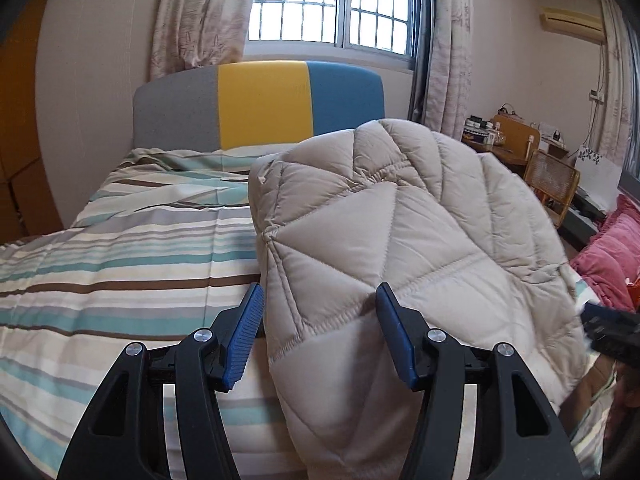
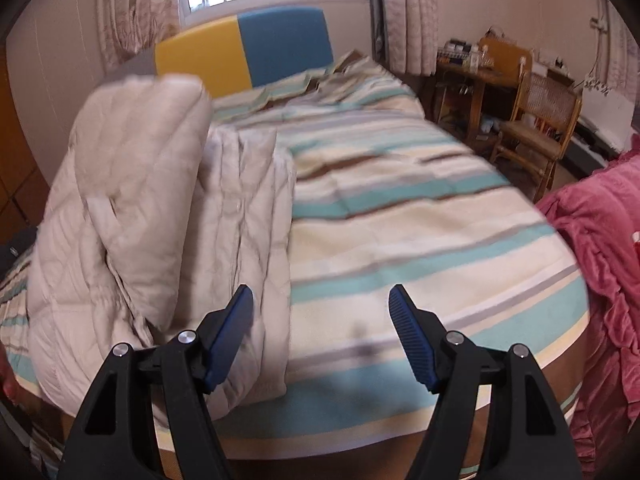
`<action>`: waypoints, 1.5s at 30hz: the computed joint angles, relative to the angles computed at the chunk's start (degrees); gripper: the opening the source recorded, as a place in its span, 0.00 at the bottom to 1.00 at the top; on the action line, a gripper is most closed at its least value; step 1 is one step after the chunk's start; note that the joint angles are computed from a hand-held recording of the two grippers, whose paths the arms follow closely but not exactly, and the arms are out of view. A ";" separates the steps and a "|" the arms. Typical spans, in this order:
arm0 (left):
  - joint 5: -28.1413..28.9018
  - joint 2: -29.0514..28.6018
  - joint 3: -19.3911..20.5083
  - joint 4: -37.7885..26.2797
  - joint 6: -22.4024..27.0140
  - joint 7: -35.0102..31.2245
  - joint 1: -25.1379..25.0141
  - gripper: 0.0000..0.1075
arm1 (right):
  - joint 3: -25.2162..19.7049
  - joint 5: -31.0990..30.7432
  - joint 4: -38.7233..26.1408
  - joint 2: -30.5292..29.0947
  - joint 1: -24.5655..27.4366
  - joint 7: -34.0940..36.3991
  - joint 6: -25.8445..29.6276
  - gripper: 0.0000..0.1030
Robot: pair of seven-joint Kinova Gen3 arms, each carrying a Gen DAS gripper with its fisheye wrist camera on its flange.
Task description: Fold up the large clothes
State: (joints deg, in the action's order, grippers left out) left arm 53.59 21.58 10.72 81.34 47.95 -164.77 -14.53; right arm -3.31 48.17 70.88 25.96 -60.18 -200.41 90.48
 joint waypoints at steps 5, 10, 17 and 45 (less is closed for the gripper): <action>-6.88 2.04 7.68 -2.63 -4.54 5.68 -2.20 0.54 | 12.04 5.57 -4.24 0.08 -9.25 2.50 -1.43 0.66; -14.00 4.84 8.86 -8.92 -5.20 16.30 0.25 0.54 | 8.86 9.38 -13.79 2.84 -2.55 14.16 -10.04 0.60; -15.90 8.25 -9.63 -18.62 -3.31 32.61 15.30 0.56 | -8.10 15.75 -29.57 12.66 13.95 30.47 -9.84 0.53; -49.92 18.11 -4.47 -25.61 -11.39 49.16 29.36 0.83 | 0.84 -7.39 -12.37 11.19 25.95 25.25 -17.61 0.56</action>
